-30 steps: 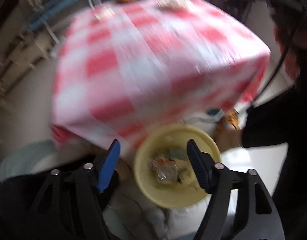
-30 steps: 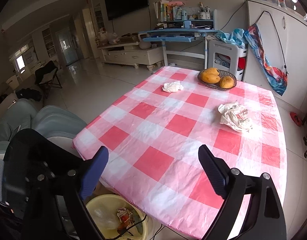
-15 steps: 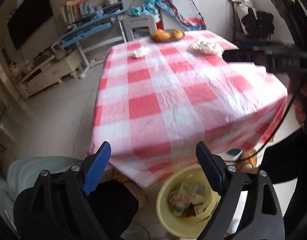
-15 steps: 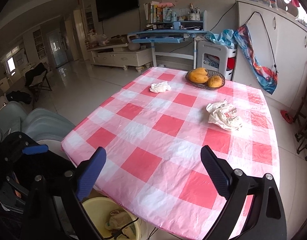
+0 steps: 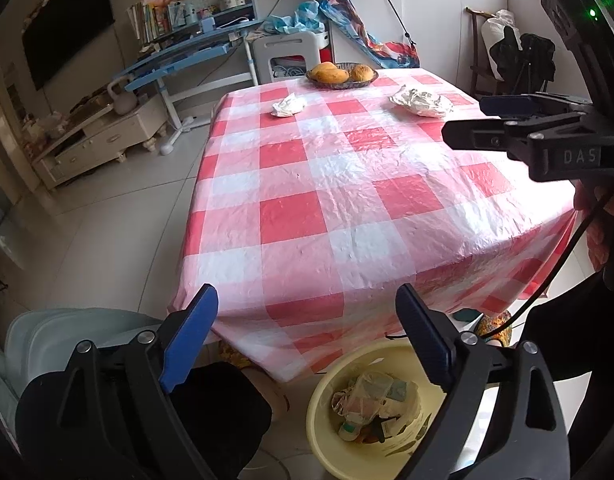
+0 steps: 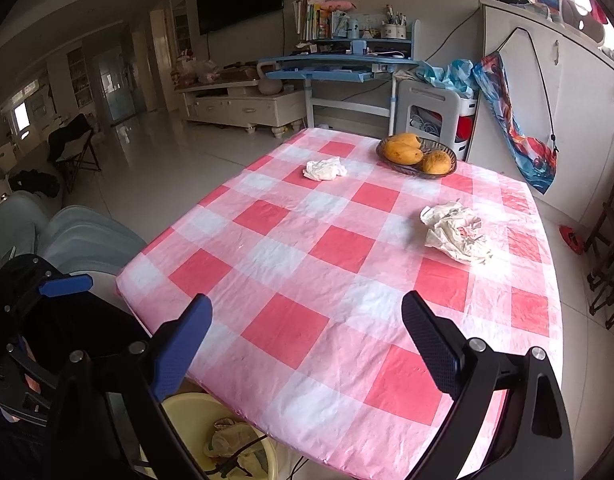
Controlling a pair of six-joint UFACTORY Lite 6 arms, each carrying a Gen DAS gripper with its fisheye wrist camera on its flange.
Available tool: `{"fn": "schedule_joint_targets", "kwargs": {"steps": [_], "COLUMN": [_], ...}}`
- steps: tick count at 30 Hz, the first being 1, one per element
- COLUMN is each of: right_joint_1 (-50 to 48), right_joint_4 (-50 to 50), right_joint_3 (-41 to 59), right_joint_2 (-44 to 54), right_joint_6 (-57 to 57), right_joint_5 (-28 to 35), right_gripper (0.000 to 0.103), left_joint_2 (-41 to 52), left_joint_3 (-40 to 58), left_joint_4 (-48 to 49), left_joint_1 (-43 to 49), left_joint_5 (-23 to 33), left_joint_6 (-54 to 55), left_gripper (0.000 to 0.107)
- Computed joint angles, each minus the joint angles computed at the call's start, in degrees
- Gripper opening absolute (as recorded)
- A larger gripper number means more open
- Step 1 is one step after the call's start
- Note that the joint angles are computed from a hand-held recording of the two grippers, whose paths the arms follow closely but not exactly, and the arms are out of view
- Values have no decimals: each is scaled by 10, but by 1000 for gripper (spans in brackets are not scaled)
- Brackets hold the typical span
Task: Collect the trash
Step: 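Move both open grippers back over the table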
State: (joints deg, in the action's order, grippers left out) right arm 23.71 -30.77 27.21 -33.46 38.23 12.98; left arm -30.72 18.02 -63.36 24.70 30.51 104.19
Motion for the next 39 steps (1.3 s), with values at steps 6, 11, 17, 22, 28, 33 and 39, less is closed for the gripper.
{"fn": "schedule_joint_targets", "kwargs": {"steps": [6,11,17,22,28,33,39], "right_joint_1": [6,-25,-150,-239,-286,-300,-301], "right_joint_4": [-60,-74,257,509,731,808,781], "right_joint_3": [-6,-10,10,89,184,250,304], "right_joint_2": [-12,-31,-9,106,251,346,410], "right_joint_6": [62,82,-258,-558,-815,-898,-873], "right_joint_5": [6,10,-26,-28,-38,-25,-13], "right_gripper": [92,93,93,93,93,93,86], "left_joint_2": [8,58,207,381,587,736,913], "left_joint_3": [8,75,226,397,636,833,1098], "left_joint_4": [0,-13,-48,-21,100,267,453], "left_joint_1": [0,-56,-139,-202,-247,-276,-313], "left_joint_5": [6,-27,-84,-122,-132,-106,-45], "left_joint_6": [-3,-41,-78,-164,-351,-547,-738], "left_gripper": [88,88,89,89,89,89,89]}}
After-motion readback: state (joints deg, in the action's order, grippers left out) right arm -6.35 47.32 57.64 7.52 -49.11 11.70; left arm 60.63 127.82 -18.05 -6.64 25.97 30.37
